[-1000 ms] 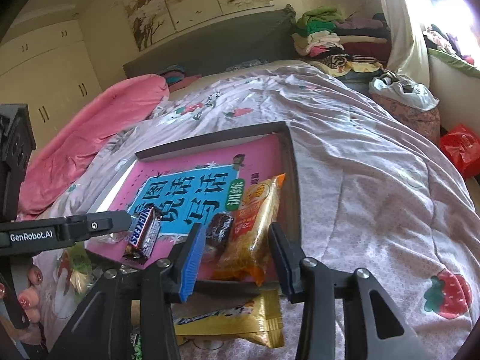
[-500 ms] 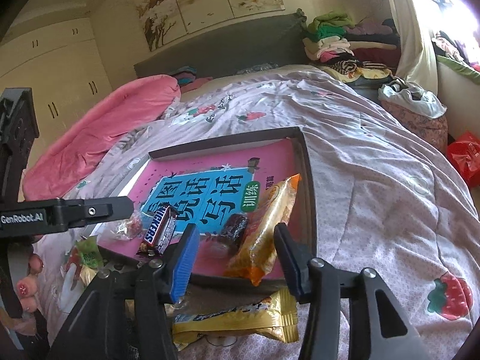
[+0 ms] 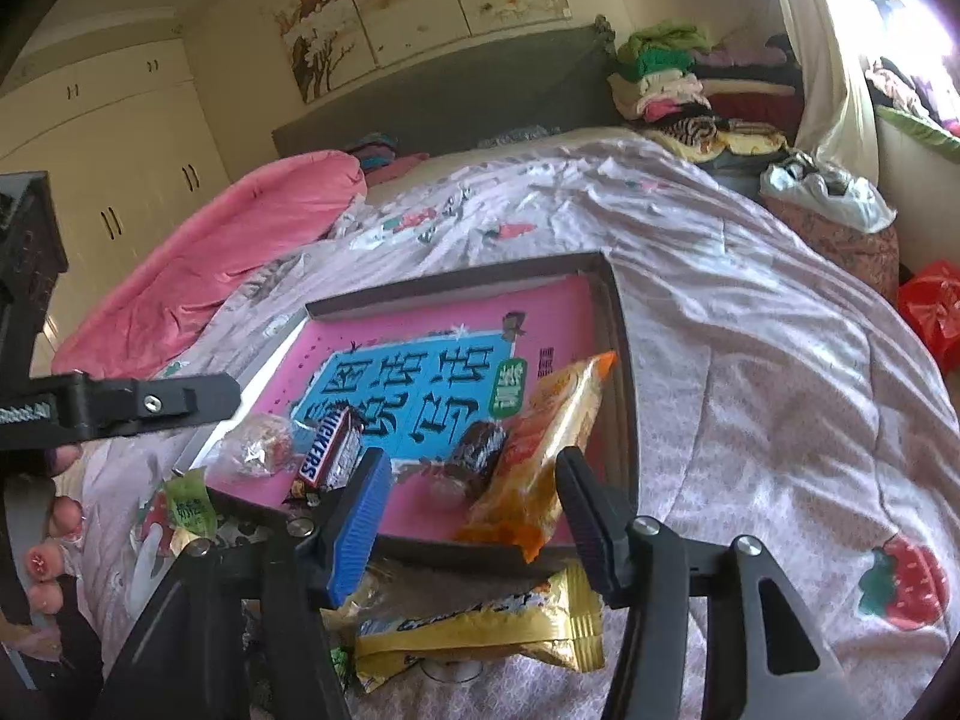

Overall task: Organize snacks
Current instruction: 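Open the left tool to release the Snickers bar onto the pink book, then move both open tools back over the snack pile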

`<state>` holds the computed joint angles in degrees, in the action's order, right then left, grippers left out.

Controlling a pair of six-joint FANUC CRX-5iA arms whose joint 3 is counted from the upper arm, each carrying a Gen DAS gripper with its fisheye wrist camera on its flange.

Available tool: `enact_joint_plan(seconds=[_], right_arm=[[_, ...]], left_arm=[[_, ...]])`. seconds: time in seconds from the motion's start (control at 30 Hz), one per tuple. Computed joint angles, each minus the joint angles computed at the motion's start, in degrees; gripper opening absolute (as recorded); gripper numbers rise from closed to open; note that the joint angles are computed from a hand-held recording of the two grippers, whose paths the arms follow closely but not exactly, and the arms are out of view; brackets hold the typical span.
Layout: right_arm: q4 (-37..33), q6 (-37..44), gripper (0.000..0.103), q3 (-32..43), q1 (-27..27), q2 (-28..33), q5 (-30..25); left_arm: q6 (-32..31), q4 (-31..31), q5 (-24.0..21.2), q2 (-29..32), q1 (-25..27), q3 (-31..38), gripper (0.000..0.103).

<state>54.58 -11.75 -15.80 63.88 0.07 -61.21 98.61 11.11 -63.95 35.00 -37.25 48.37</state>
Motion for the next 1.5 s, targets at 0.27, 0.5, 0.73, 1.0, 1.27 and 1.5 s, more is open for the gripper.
enact_joint_plan(seconds=[0.27, 0.5, 0.73, 1.0, 1.27, 1.5], right_arm=[[-1.30, 3.05, 0.060, 0.82, -0.56, 0.87, 2.57], [-0.60, 3.10, 0.060, 1.04, -0.32, 1.23, 2.21], [4.30, -0.21, 0.070, -0.25, 0.57, 0.36, -0.39], [6.58, -1.83, 0.074, -0.60, 1.53, -0.27, -2.66], [7.08, 1.48, 0.074, -0.39, 1.90, -0.28, 2.50], [8.39, 0.98, 0.075, 0.30, 2.86, 0.08, 0.83]], left_arm=[[-0.22, 0.28, 0.16, -0.75, 0.21, -1.01, 0.076], [-0.01, -0.47, 0.60, -1.55, 0.24, -1.94, 0.078], [0.09, -1.06, 1.55, -2.64, 0.36, -3.10, 0.078], [0.37, -1.23, 2.59, -4.05, 0.66, -4.83, 0.079], [-0.15, -1.00, 3.42, -6.01, 0.86, -7.64, 0.079], [-0.31, -1.06, 4.77, -8.27, 1.36, -10.83, 0.080]])
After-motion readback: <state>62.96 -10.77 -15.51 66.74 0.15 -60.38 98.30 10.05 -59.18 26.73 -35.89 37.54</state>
